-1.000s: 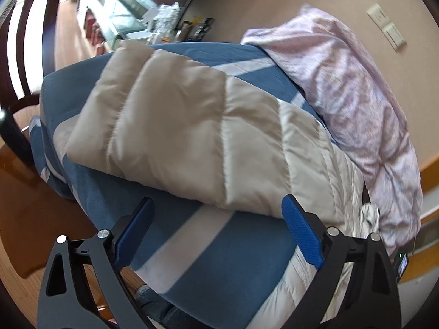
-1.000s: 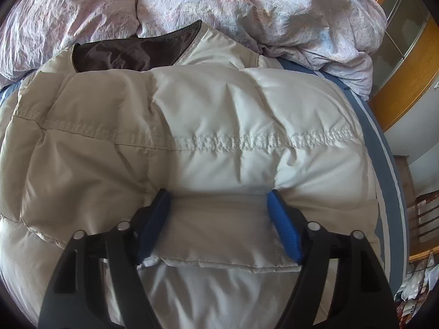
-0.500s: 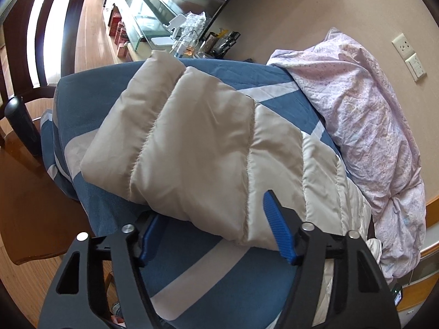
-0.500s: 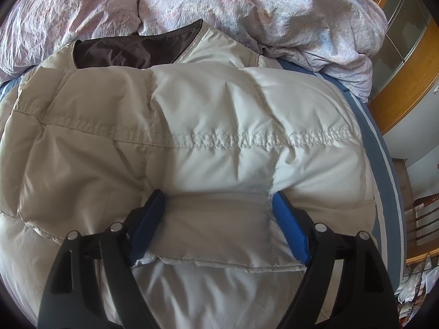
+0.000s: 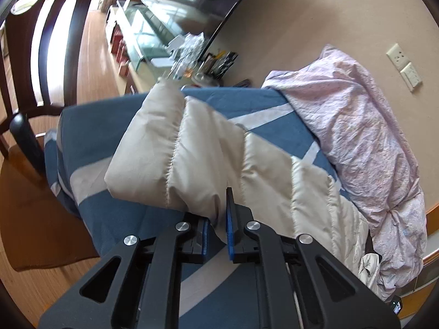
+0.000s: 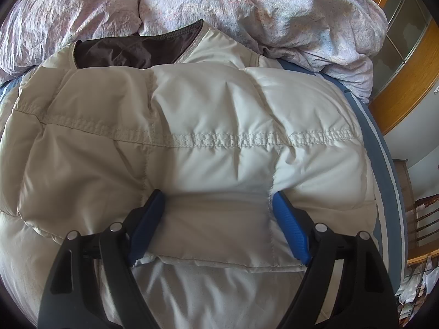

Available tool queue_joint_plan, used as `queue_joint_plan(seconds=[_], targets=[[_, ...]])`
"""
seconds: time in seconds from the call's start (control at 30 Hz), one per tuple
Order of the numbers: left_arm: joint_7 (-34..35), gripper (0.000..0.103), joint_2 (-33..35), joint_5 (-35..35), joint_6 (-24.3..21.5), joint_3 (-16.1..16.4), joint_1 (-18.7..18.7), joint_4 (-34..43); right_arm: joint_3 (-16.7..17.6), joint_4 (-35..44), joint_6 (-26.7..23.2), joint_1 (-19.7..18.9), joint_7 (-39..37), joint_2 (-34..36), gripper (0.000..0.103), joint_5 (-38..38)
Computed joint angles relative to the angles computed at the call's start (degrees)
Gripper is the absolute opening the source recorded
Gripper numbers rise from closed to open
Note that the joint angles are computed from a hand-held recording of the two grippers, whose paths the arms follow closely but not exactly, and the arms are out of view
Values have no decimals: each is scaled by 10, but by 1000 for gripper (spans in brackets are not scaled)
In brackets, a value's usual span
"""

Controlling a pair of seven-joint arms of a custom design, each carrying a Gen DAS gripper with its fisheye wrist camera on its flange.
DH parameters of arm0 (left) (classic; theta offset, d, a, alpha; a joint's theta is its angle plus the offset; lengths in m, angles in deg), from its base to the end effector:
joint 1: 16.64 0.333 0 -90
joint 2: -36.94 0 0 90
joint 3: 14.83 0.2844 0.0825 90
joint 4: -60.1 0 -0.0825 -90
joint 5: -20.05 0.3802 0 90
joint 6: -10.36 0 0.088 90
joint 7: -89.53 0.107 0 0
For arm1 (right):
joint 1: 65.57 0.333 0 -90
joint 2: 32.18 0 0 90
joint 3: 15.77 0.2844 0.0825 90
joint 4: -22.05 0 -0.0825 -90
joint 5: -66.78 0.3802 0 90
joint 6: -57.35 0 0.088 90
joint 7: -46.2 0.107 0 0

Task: Fold large clothes
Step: 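Close the left gripper on the sleeve cuff and lift it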

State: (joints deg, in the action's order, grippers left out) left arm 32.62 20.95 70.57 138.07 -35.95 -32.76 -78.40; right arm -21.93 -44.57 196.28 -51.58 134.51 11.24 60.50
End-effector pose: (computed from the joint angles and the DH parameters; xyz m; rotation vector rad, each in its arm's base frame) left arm 0.3886 -0.2659 0.3989 -2.4887 0.2418 -0.8124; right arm 0.7584 0.1302 0.3811 -2.2331 1.6837 -0.6511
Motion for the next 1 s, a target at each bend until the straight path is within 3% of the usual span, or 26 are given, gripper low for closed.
queue_joint_plan(seconds=[0.33, 0.57, 0.8, 1.0], targets=[[126, 8, 46, 100, -79, -9, -3, 138, 1, 4, -2, -1, -2, 2, 82, 3], [224, 8, 109, 171, -91, 1, -23, 254, 6, 29, -14, -6, -13, 18, 82, 12], [294, 8, 205, 223, -40, 32, -59, 384, 8, 37, -19, -9, -18, 22, 83, 19], [373, 8, 324, 231, 42, 67, -98, 534, 11, 48, -28, -12, -21, 28, 83, 26]])
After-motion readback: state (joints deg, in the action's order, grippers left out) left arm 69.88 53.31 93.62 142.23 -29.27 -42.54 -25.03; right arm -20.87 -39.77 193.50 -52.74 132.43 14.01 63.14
